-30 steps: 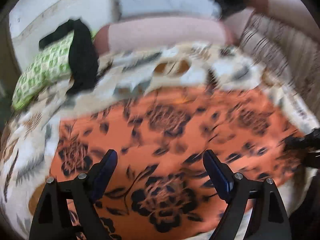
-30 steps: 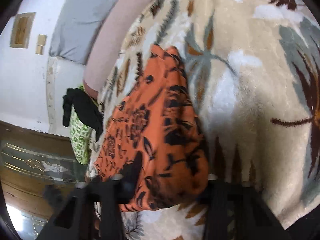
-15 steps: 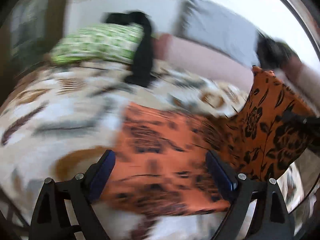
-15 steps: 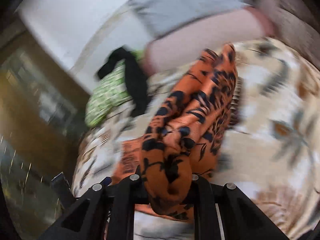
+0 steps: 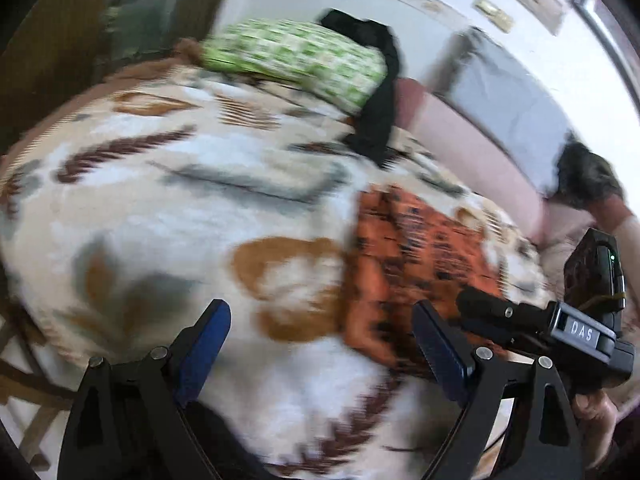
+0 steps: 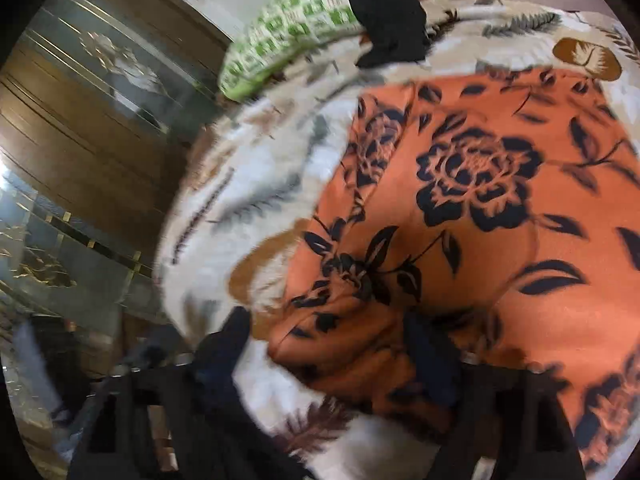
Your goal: Fold small clothes
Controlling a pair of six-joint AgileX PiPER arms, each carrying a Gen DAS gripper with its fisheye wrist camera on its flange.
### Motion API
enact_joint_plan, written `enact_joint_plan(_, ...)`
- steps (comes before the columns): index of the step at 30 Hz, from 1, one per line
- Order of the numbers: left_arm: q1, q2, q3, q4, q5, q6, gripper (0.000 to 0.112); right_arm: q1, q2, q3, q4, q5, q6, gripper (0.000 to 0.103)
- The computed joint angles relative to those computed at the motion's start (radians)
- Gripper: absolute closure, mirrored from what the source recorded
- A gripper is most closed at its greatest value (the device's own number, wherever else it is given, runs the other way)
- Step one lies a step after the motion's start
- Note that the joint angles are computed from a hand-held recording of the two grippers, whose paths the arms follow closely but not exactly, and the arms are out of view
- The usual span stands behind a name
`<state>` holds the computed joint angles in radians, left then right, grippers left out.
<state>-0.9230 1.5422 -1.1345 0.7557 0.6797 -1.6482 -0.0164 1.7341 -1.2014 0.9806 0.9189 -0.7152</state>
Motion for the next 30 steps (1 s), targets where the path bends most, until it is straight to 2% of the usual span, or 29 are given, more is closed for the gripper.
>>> enact_joint_plan(2,-0.013,0.039,-0.041,-0.018,-0.061,0.027,0.02,-0.107,-0.066,0.064,0.052,0.026,-0.051,0.018)
enact_joint_plan(3,-0.014,0.062,-0.065,-0.051,-0.105,0.063,0.02,-0.137,-0.059,0.063,0.071,0.021,-0.057,0.017)
enact_joint_plan(5,-0.004,0.123,-0.122,-0.134,-0.144,0.135,0.02,-0.21,-0.084,0.098,0.109,0.028,-0.062,0.016)
enact_joint_plan(9,0.072,0.252,-0.224,-0.455,-0.209,0.379,0.02,-0.34,-0.097,0.169,0.124,0.075,-0.099,0.016)
enact_joint_plan(10,0.091,0.269,-0.234,-0.506,-0.222,0.412,0.028,-0.357,-0.1,0.19,0.134,0.079,-0.115,0.016)
enact_joint_plan(11,0.111,0.287,-0.25,-0.565,-0.218,0.459,0.051,-0.371,-0.1,0.199,0.142,0.09,-0.13,0.016)
enact_joint_plan(12,0.129,0.309,-0.28,-0.626,-0.185,0.516,0.069,-0.397,-0.087,0.178,0.133,0.117,-0.131,0.016)
enact_joint_plan(13,0.136,0.321,-0.301,-0.647,-0.164,0.534,0.098,-0.408,-0.083,0.177,0.134,0.127,-0.138,0.016)
enact_joint_plan(15,0.126,0.267,-0.258,-0.569,-0.2,0.458,0.098,-0.431,-0.059,0.17,0.133,0.152,-0.157,0.016)
enact_joint_plan(17,0.086,0.218,-0.253,-0.374,-0.172,0.316,0.098,-0.422,-0.046,0.152,0.136,0.15,-0.152,0.016)
enact_joint_plan(18,0.071,0.214,-0.267,-0.319,-0.132,0.295,0.098,-0.405,-0.043,0.143,0.134,0.137,-0.14,0.016)
enact_joint_plan(19,0.074,0.242,-0.277,-0.304,-0.113,0.291,0.098,-0.404,-0.036,0.129,0.122,0.14,-0.129,0.016)
enact_joint_plan(22,0.117,0.303,-0.214,-0.418,-0.174,0.315,0.098,-0.362,-0.011,0.048,0.066,0.148,-0.057,0.016)
enact_joint_plan(24,0.104,0.296,-0.195,-0.358,-0.19,0.278,0.098,-0.308,-0.007,-0.032,-0.008,0.142,0.015,0.016)
enact_joint_plan(26,0.097,0.29,-0.194,-0.323,-0.185,0.263,0.098,-0.223,0.029,-0.182,-0.138,0.184,0.142,0.013)
enact_joint_plan(29,0.084,0.292,-0.181,-0.263,-0.19,0.222,0.097,-0.049,0.163,-0.482,-0.339,0.234,0.368,0.012)
enact_joint_plan(30,0.072,0.289,-0.178,-0.221,-0.179,0.194,0.097,0.022,0.222,-0.582,-0.412,0.218,0.45,0.012)
